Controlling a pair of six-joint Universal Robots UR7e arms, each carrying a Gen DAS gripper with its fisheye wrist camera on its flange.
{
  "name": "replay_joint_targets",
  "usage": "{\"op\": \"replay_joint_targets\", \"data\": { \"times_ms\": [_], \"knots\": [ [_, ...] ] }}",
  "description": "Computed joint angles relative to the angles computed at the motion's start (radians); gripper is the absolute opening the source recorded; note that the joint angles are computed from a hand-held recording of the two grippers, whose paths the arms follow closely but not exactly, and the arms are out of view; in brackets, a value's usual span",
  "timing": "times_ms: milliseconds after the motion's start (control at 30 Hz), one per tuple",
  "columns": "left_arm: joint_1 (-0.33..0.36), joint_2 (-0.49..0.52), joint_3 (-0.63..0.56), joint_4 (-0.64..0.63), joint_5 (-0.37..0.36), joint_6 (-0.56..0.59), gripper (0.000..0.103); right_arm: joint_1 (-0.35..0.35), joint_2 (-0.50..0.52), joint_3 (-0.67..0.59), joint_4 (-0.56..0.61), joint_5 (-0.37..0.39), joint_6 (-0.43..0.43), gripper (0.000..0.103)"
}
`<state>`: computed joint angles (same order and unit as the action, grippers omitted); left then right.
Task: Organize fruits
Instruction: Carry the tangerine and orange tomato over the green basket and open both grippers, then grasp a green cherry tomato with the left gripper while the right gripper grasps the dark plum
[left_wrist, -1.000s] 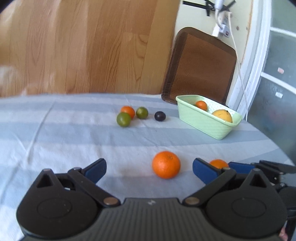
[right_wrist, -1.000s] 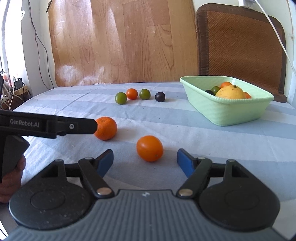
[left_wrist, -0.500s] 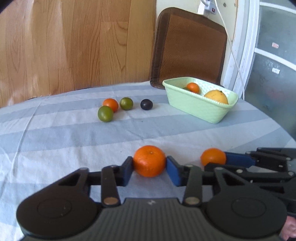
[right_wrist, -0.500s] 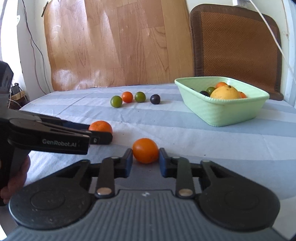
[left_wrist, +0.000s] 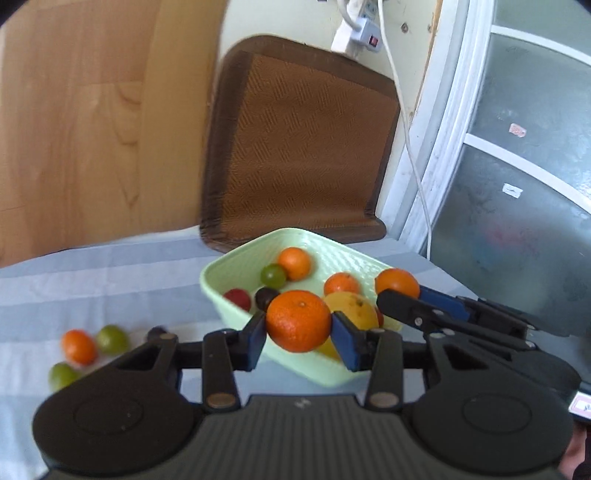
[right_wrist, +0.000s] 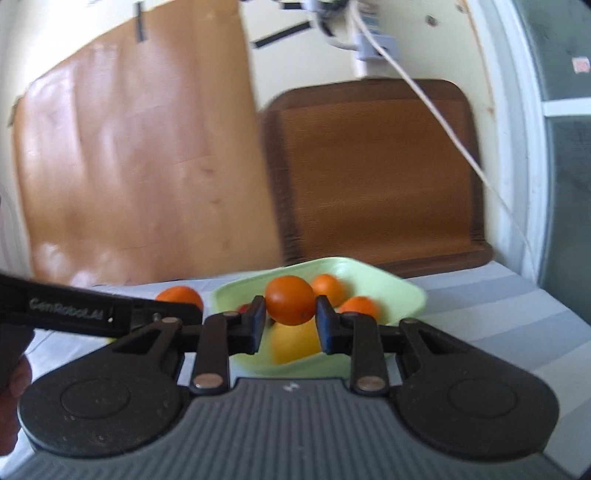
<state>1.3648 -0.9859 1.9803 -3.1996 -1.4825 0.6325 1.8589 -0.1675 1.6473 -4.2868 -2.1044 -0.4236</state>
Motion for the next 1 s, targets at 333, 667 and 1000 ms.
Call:
{"op": "replay_joint_targets", "data": {
  "times_ms": [333, 667, 1000],
  "knots": [
    [-0.005, 0.080, -0.052, -0.045, 0.019, -0.036, 0.052, -0.055, 0.006, -0.011, -0.033, 0.026, 0.030, 0.048],
    [0.133, -0.080, -0.032, -0.210, 0.037, -0.040, 0.053, -0.040, 0.053, -0.014, -0.234, 0.125, -0.025, 0.047],
    [0.149, 0.000, -0.077, -0.161, 0.160, 0.073, 0.067, 0.044, 0.053, -0.096, 0.269, 0.160, -0.077, 0.036]
  ]
}}
